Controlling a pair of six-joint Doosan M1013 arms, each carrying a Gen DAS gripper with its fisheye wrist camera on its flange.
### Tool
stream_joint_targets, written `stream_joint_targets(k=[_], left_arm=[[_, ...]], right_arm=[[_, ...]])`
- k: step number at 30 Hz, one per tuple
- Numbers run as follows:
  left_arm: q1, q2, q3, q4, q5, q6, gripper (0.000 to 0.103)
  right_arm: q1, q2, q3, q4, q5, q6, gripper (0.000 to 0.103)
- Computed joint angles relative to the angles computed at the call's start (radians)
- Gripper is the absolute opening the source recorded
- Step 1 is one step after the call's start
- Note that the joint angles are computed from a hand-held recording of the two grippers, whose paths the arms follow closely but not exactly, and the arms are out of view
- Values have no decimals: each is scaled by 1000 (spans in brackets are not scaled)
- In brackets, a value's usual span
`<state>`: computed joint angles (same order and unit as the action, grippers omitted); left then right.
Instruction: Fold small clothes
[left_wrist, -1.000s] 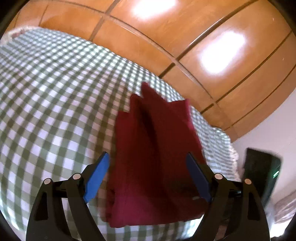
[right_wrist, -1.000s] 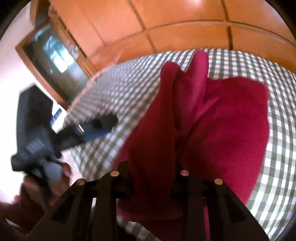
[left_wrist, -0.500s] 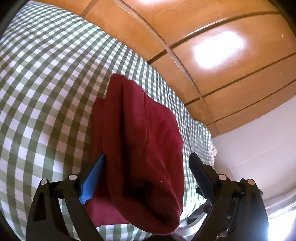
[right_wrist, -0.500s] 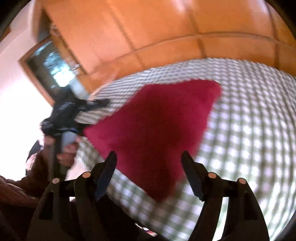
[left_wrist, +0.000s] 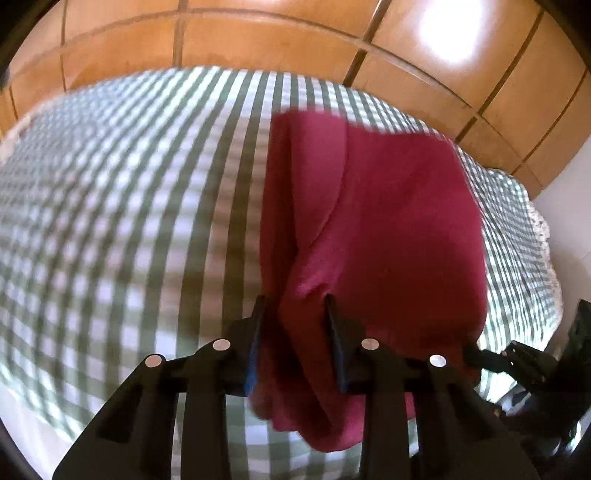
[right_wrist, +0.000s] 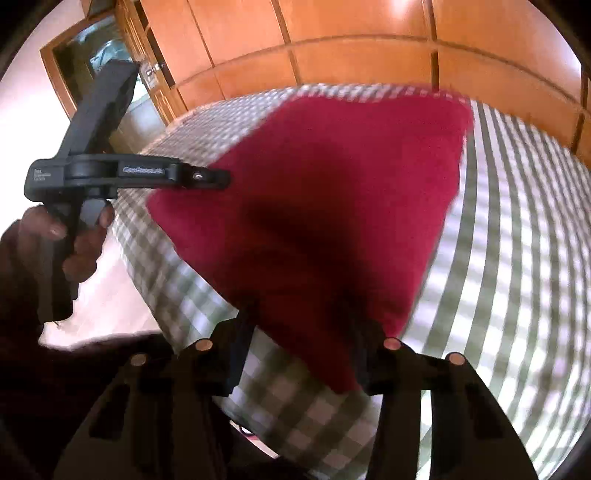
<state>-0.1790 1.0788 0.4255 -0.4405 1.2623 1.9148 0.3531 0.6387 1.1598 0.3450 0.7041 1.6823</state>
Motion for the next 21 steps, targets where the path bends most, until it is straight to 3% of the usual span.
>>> stream_joint_targets(k=[2,4,6,8,10,12,16,21], left_arm=[[13,-31,75,-59,-54,23,30],[18,-51,112,-71,-90,10,45],[15,-64,128,-59,-109,-38,51],[8,-75,131,-45,-126,-34,54],[1,-89,139,-23,-166,-37,71],[-4,-85,120,-27,-195,-51,77],[-19,-50,38,16,-198,-82,77],[-39,-2,-49,87,-168,-121,77]], right_arm=[[-8,-5,13,40,-15,-6,41],[-8,-7,15,35,-16,-8,42],[-7,-5,5,28,-2,-6,42],[-15,-8,-1,69,16,-24,48],[-24,-18,-7,74,26,-25,55],[-30,-33,-6,60,0,-5,60],[-51,-37,-27,57,-52,33,60],[-64,50,-178,-59,-8,184,60]])
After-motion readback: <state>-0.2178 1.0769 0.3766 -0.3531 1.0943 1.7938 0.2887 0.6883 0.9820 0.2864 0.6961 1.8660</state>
